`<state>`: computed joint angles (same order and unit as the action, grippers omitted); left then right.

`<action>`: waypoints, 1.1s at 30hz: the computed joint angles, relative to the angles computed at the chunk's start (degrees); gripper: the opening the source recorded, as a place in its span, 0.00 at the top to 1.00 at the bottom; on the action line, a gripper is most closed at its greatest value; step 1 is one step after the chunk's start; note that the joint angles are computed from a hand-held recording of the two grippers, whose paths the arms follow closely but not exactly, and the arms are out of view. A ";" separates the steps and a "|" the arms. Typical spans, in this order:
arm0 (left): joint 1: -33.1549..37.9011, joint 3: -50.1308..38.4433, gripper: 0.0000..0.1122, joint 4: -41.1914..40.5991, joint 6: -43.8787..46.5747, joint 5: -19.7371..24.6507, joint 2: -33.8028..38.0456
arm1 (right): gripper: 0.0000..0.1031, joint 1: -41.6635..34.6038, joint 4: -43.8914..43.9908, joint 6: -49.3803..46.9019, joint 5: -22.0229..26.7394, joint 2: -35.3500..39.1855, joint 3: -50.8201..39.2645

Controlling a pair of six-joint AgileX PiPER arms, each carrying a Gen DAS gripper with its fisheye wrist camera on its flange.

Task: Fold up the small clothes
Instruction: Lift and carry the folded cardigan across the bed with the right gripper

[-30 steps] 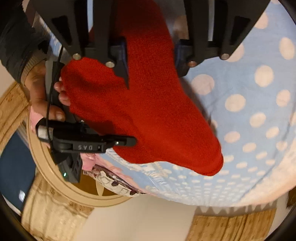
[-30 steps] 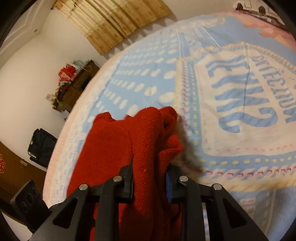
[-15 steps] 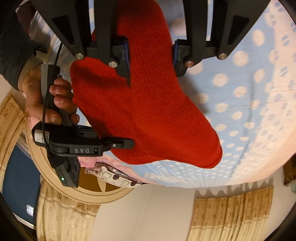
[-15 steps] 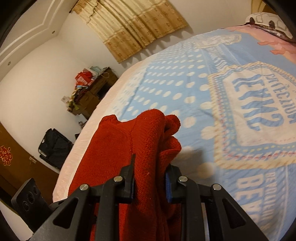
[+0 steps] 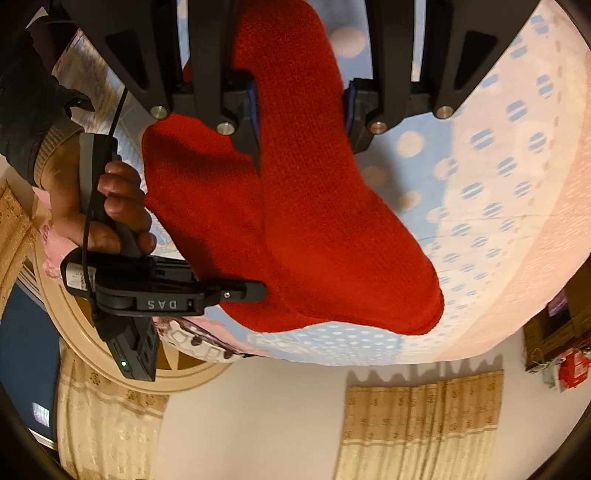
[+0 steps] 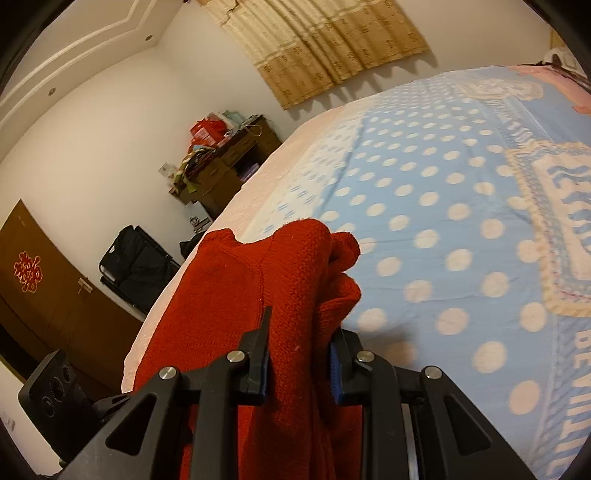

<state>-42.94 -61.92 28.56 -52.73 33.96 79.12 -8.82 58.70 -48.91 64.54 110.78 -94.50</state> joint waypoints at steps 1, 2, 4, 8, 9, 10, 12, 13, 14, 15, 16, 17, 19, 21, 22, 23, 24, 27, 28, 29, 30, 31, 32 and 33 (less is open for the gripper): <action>-0.10 1.05 0.70 0.67 -0.92 0.21 -1.10 | 0.76 0.74 0.02 -0.01 -0.31 -0.34 0.49; -0.11 1.89 0.70 1.21 -1.65 0.36 -2.03 | 0.76 1.94 0.05 0.09 -0.83 -0.81 1.20; -0.12 3.93 0.70 2.38 -3.37 0.83 -4.28 | 0.76 3.70 0.07 0.11 -1.52 -1.39 2.24; 0.50 7.38 0.70 3.44 -5.88 1.58 -7.93 | 0.76 8.01 -0.39 0.92 -3.22 -1.57 3.05; 0.23 8.31 0.70 4.12 -6.96 2.20 -9.01 | 0.76 9.27 -0.45 1.19 -3.76 -1.68 3.41; 0.10 9.24 0.70 4.53 -7.65 2.74 -10.16 | 0.76 10.56 -0.54 1.45 -4.31 -1.74 3.71; 0.35 10.95 0.70 4.65 -8.17 3.60 -12.40 | 0.76 12.54 -0.81 1.96 -5.04 -1.55 3.93; 0.80 11.49 0.70 4.36 -7.98 3.80 -13.15 | 0.76 13.63 -0.93 2.29 -5.47 -1.43 4.03; 1.45 12.21 0.70 3.90 -7.69 3.98 -14.19 | 0.76 14.67 -1.11 2.70 -5.83 -1.25 3.95; 1.82 12.71 0.70 3.69 -7.71 4.15 -14.98 | 0.76 15.82 -1.38 3.15 -6.20 -0.99 3.77; 2.25 13.18 0.70 3.51 -7.71 4.14 -15.54 | 0.76 16.81 -1.67 3.54 -6.47 -0.56 3.34; 2.75 13.92 0.70 3.22 -7.59 4.19 -16.45 | 0.76 18.07 -2.05 4.09 -6.87 -0.26 3.02; 3.58 15.39 0.70 3.17 -7.82 4.40 -17.95 | 0.76 20.01 -2.73 4.83 -7.62 0.13 2.74; 4.30 17.11 0.70 3.25 -8.38 4.74 -19.66 | 0.76 21.89 -3.67 5.70 -8.31 0.93 2.09; 4.77 17.86 0.70 3.01 -8.35 4.61 -20.25 | 0.76 22.70 -4.10 6.17 -8.62 1.57 1.60; 5.76 18.77 0.70 2.32 -7.71 4.17 -20.90 | 0.76 23.69 -4.68 6.80 -9.10 2.27 1.17; 6.85 19.73 0.70 1.57 -7.25 3.60 -21.38 | 0.76 24.19 -5.03 7.13 -9.44 2.64 1.06; 10.43 22.69 0.70 -1.56 -4.49 0.87 -22.10 | 0.76 26.30 -7.09 9.83 -10.47 5.90 -1.11; 11.87 23.49 0.69 -2.73 -3.31 -0.33 -21.77 | 0.76 27.07 -8.10 10.92 -10.91 7.11 -1.91; 13.30 24.64 0.69 -3.88 -2.18 -1.81 -21.41 | 0.76 27.96 -9.34 12.09 -11.55 8.36 -2.58; 14.76 25.85 0.68 -5.08 -0.91 -3.29 -20.79 | 0.76 28.68 -10.52 13.30 -11.55 9.69 -3.49; 15.52 26.86 0.67 -5.74 -0.72 -4.24 -20.22 | 0.76 29.06 -11.23 14.16 -11.37 10.85 -4.37; 16.96 27.96 0.66 -7.59 0.53 -5.78 -19.21 | 0.76 29.38 -11.94 15.18 -11.41 11.91 -5.03; 16.89 28.62 0.60 -7.14 -0.52 -6.27 -18.69 | 0.72 29.39 -12.03 15.82 -11.65 12.81 -5.34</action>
